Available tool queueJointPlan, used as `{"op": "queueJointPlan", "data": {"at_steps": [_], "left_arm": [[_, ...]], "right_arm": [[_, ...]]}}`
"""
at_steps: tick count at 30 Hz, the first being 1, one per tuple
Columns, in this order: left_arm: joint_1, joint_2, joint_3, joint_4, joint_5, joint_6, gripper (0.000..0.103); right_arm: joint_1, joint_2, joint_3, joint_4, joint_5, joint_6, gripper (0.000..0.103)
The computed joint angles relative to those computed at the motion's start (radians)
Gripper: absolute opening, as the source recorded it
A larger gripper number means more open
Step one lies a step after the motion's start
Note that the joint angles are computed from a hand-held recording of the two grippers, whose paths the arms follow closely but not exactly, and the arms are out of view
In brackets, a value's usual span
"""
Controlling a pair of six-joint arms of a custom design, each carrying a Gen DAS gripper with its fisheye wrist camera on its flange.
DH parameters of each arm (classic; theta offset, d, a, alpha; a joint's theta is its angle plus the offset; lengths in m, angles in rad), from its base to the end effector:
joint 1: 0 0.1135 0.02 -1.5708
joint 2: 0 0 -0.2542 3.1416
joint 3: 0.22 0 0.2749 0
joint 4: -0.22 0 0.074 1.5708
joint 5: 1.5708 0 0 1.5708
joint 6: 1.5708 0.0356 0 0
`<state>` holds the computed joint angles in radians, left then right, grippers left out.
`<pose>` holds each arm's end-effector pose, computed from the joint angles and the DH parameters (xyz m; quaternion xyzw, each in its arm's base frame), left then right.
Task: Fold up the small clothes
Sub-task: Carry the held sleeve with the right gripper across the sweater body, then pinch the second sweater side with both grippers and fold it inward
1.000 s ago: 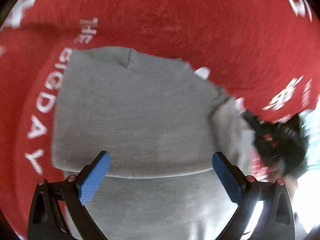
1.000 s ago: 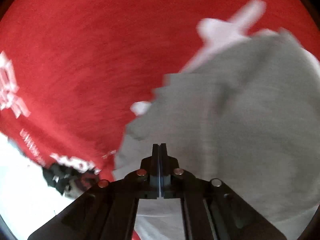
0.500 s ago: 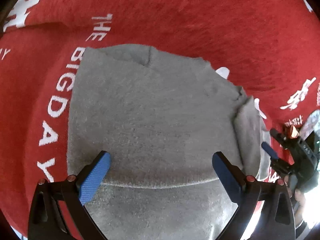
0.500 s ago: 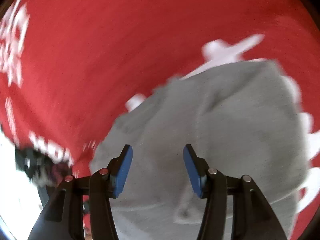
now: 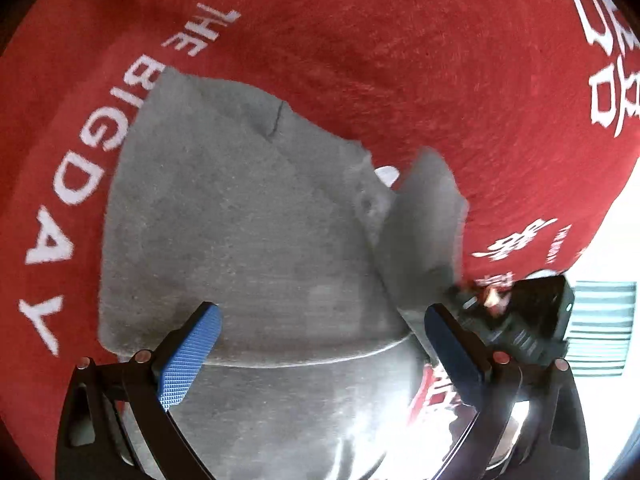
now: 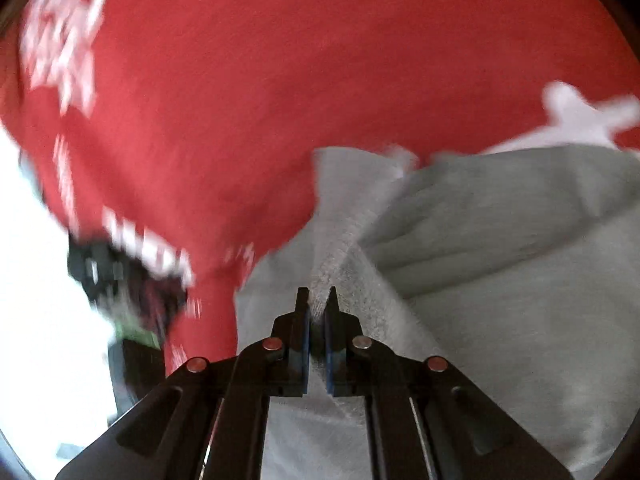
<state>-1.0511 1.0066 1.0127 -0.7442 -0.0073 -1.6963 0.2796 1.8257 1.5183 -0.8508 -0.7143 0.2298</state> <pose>0.1160 -0.2022 0.3162 -0.2913 0.8669 -0.3959 0.0825 0.3765 0.1324 0.2431 -0.0944 0.9150 0.3795 0.0995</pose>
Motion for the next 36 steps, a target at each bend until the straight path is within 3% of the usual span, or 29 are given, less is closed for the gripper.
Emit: {"op": "queueJointPlan", "data": {"at_steps": [7,9,11,14,19,20,21,23,24,27,28,29,32,36], "left_arm": [[-0.005,0.037,-0.026,0.083,0.048,-0.007,0.102],[-0.007,0.063,-0.014,0.085,0.051,-0.002,0.102],[-0.001,0.097,0.012,0.075,0.06,0.016,0.102],[0.009,0.141,0.047,0.06,0.075,0.043,0.102],[0.012,0.197,0.114,-0.02,0.059,0.07,0.099],[0.011,0.208,0.13,-0.038,0.052,0.077,0.083],[0.017,0.21,0.131,-0.036,0.065,0.091,0.053],[0.029,0.212,0.111,0.006,0.105,0.108,0.016],[0.03,0.223,0.121,0.0,0.105,0.124,0.011],[0.034,0.258,0.207,-0.075,0.06,0.196,0.012],[0.038,0.257,0.225,-0.085,0.043,0.207,0.011],[0.044,0.252,0.24,-0.095,0.026,0.219,0.012],[0.064,0.236,0.267,-0.147,0.005,0.244,0.012],[0.038,0.197,0.2,-0.203,0.026,0.191,0.012]], "right_arm": [[0.156,0.036,-0.03,-0.144,0.155,-0.152,0.015],[0.146,-0.008,-0.095,-0.131,0.143,-0.163,0.023],[0.122,-0.056,-0.135,-0.133,0.112,-0.154,0.049],[0.053,-0.135,-0.202,-0.161,0.095,-0.149,0.051],[-0.219,-0.272,-0.349,-0.253,0.089,-0.201,0.051],[-0.293,-0.286,-0.369,-0.267,0.08,-0.205,0.051],[-0.374,-0.294,-0.382,-0.287,0.07,-0.226,0.051],[-0.506,-0.303,-0.408,-0.286,0.051,-0.225,0.051],[-0.555,-0.299,-0.412,-0.271,0.048,-0.213,0.051],[-0.653,-0.264,-0.418,-0.196,-0.007,-0.142,0.047],[-0.66,-0.243,-0.402,-0.188,-0.018,-0.126,0.019],[-0.667,-0.228,-0.382,-0.191,-0.025,-0.127,0.006],[-0.633,-0.244,-0.353,-0.162,-0.018,-0.12,0.006],[-0.601,-0.268,-0.362,-0.159,0.049,-0.162,0.006]]}}
